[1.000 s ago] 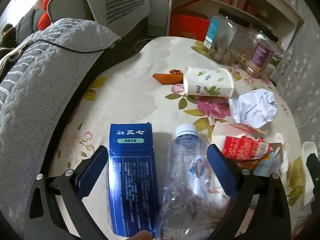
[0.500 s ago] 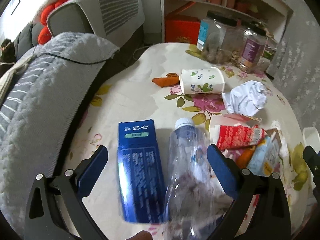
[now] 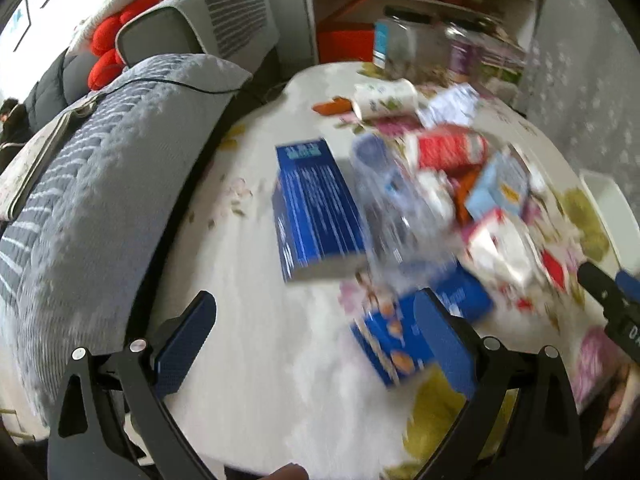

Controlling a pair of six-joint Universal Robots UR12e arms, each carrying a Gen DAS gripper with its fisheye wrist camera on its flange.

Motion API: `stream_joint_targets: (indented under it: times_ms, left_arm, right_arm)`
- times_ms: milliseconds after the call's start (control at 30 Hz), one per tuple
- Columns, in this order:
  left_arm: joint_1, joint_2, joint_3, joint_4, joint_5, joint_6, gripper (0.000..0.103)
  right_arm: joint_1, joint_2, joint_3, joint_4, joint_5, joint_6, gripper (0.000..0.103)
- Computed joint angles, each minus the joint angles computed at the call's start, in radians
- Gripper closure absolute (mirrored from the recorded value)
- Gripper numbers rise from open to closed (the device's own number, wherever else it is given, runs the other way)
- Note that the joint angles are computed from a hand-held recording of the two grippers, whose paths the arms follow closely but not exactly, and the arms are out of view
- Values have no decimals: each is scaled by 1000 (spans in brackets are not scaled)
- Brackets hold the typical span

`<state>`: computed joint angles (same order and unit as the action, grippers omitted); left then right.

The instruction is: Collect trash

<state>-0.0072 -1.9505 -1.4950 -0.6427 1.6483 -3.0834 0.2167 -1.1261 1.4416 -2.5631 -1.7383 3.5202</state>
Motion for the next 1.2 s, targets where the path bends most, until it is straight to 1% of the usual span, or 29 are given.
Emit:
stream_joint_targets:
  times_ms: [100, 200, 300, 367, 400, 433, 533, 567, 600, 667, 767, 833, 900, 1000, 1133, 1200]
  left_arm:
    - [-6, 22, -35, -1, -2, 16, 7]
    - [-8, 41, -60, -20, -31, 12, 7]
    - [-22, 40, -58, -11, -27, 41, 7]
    - [-29, 28, -39, 12, -24, 43, 7]
    - [-31, 21, -26, 12, -23, 38, 7]
    - [-33, 3, 4, 13, -21, 23, 7]
    - [-41, -51, 83, 21, 2, -1, 7]
    - [-45, -73, 112, 31, 11, -8, 7]
    - [-49, -93, 140, 36, 15, -17, 7]
    - [-53, -127, 189, 47, 20, -39, 7]
    - [-59, -168, 253, 89, 36, -73, 7]
    - [-67, -203, 308, 111, 77, -68, 7]
    - [-72, -235, 359, 127, 112, -44, 7]
    - [-68, -286, 438, 120, 145, -7, 7]
    - [-50, -346, 537, 65, 127, 4, 7]
    - [-45, -385, 599, 35, 116, 20, 7]
  right_arm:
    - [5, -24, 36, -11, -5, 1, 7]
    - [7, -45, 66, -21, -1, 10, 7]
    - [6, -53, 73, -26, -16, 16, 7]
    - [-2, -54, 65, -18, -9, 48, 7]
    - [-8, -50, 55, -18, 10, 70, 7]
    - [-11, -46, 48, -22, 15, 74, 7]
    - [-9, -11, 8, -50, -45, 18, 7]
    - [-12, 7, -13, -51, -61, 0, 7]
    - [-17, 18, -30, -44, -56, 0, 7]
    - [-29, 41, -74, -18, -39, 10, 7]
    - [-42, 81, -149, -10, -35, 26, 7]
    - [-47, 108, -202, -7, -21, 28, 7]
    - [-49, 143, -267, -2, -5, 10, 7]
    - [-46, 197, -357, 6, 16, -26, 7]
    - [-44, 267, -461, 8, 43, -44, 7]
    - [-42, 316, -537, 18, 45, -69, 7]
